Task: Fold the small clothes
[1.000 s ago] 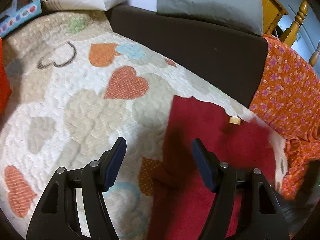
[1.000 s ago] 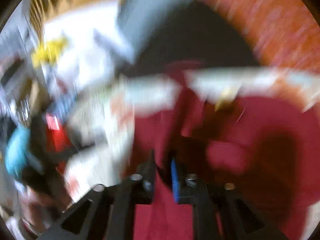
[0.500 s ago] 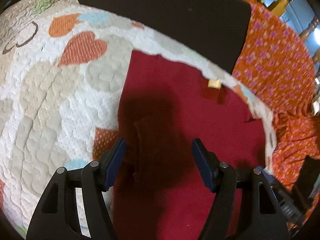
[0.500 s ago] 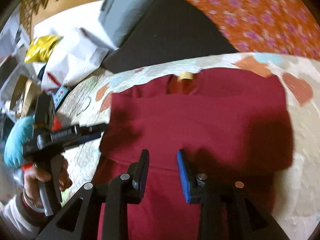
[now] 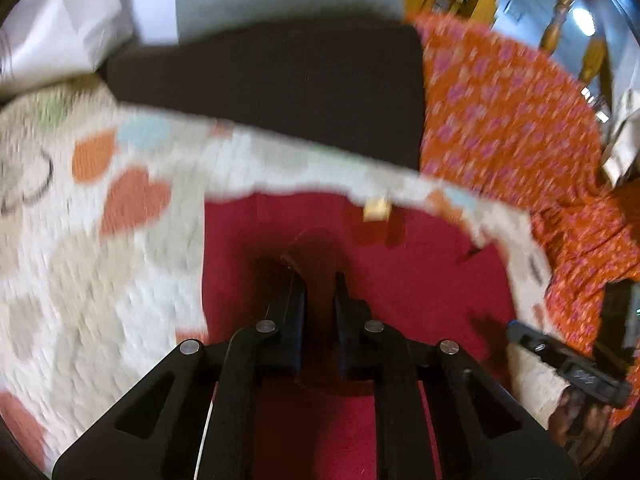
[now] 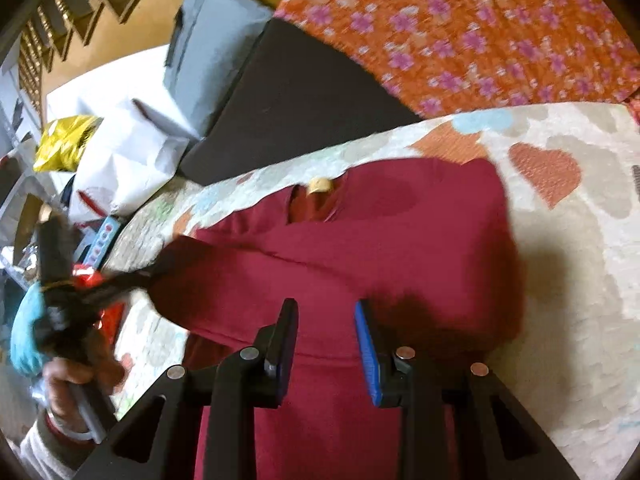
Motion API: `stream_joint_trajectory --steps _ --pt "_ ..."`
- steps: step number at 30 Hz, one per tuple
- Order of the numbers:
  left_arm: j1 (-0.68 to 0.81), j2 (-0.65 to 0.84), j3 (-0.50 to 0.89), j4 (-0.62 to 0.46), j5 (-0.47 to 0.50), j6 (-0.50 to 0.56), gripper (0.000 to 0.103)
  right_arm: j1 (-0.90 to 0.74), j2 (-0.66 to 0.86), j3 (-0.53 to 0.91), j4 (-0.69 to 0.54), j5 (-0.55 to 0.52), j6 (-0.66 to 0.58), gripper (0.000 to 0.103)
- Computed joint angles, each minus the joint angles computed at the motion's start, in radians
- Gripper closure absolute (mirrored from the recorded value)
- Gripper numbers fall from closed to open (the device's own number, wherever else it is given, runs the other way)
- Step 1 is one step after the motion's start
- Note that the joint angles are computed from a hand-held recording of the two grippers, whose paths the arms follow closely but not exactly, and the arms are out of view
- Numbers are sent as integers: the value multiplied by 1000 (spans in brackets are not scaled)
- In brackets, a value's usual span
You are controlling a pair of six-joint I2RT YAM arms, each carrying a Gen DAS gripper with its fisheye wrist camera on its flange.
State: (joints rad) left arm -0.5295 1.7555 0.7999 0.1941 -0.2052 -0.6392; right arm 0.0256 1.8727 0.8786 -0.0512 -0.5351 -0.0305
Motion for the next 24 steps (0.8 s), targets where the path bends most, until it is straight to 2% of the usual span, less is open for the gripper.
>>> stream_joint_trajectory --steps 4,7,10,13,16,20,22,24 --pt "62 6 1 -1 -4 -24 92 -4 27 58 -5 49 -12 75" --pt "104 100 26 -31 -18 -49 92 7 93 109 13 99 -11 75" --pt "148 202 58 -45 89 -85 92 27 222 207 -15 196 -26 75" --pt "136 221 71 -59 72 -78 92 18 306 272 -11 206 -56 76" --pt "126 201 73 -84 57 -76 90 28 248 246 -36 247 -73 75" --pt "107 158 35 -93 26 -83 81 21 106 93 2 261 -104 73" --pt "99 164 34 -102 13 -74 74 16 140 85 -2 321 -82 72" --pt "93 169 33 -120 7 -80 74 1 198 105 3 284 -87 72"
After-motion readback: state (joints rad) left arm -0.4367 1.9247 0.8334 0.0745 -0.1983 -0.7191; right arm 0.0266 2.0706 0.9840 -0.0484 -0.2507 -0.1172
